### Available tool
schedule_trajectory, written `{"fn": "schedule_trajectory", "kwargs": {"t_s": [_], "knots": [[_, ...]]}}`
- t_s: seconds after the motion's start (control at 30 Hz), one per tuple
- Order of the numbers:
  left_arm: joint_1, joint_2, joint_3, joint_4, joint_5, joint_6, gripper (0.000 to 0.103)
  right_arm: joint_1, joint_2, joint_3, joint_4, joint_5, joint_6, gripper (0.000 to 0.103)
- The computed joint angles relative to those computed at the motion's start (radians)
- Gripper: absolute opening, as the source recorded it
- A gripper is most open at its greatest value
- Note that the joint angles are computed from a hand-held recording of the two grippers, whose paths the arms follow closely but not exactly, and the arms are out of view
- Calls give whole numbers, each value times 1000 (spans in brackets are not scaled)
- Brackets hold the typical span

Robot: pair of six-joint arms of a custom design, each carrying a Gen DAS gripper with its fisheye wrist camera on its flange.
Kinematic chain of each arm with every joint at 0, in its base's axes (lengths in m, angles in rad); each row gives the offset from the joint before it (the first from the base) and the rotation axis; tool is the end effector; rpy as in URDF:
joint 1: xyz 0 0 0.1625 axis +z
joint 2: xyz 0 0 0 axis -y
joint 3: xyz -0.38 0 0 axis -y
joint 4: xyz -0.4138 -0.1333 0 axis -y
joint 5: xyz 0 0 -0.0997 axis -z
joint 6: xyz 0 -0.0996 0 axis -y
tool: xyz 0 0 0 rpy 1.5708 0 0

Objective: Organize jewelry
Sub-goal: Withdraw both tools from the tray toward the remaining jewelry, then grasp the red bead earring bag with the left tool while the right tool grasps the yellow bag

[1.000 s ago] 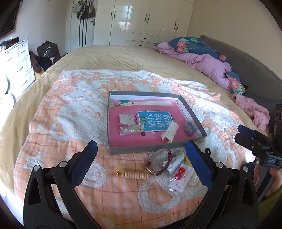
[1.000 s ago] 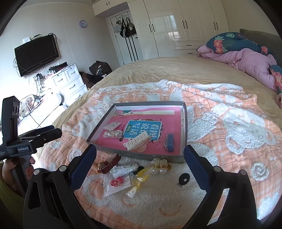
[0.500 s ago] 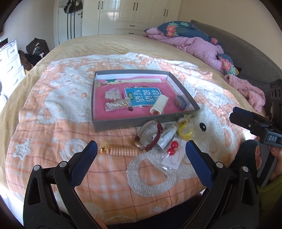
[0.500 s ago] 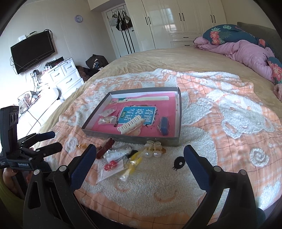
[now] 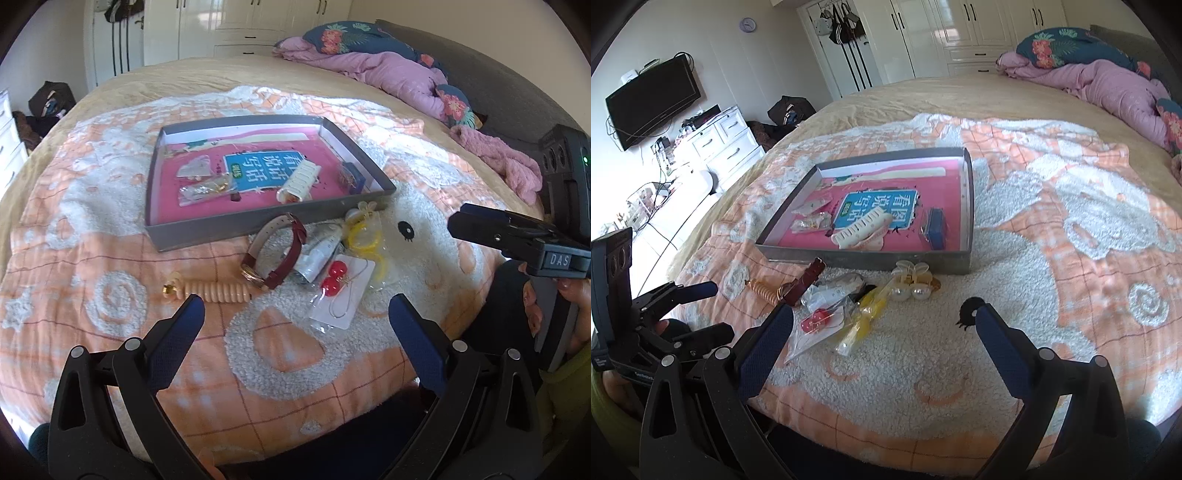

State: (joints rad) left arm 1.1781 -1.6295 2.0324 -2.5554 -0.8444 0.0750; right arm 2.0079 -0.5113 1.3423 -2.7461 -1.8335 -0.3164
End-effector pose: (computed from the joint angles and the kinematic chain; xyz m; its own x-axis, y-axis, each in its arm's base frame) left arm -0.0004 -0.5222 0.3722 -0.8040 0.0069 -0.5946 0.3811 0.7736 -0.5063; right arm 0.4092 -0.6219 -0.0141 -0.7428 -0.5784 0.3373 -0.6625 0.7080 -0.2447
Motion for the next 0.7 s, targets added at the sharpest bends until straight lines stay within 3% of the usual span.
{"fn": "schedule_trajectory", "kwargs": {"t_s": [0.23, 0.5, 0.7], "knots": [[29, 51, -29, 50, -75, 20, 60, -9, 11, -10, 20, 1, 11, 98], [63, 123, -76, 81, -127, 44, 55, -25, 36, -44, 67, 11, 31, 98], [80, 183, -111, 85, -129, 74, 52, -41, 69, -97, 153, 59, 56, 72]]}}
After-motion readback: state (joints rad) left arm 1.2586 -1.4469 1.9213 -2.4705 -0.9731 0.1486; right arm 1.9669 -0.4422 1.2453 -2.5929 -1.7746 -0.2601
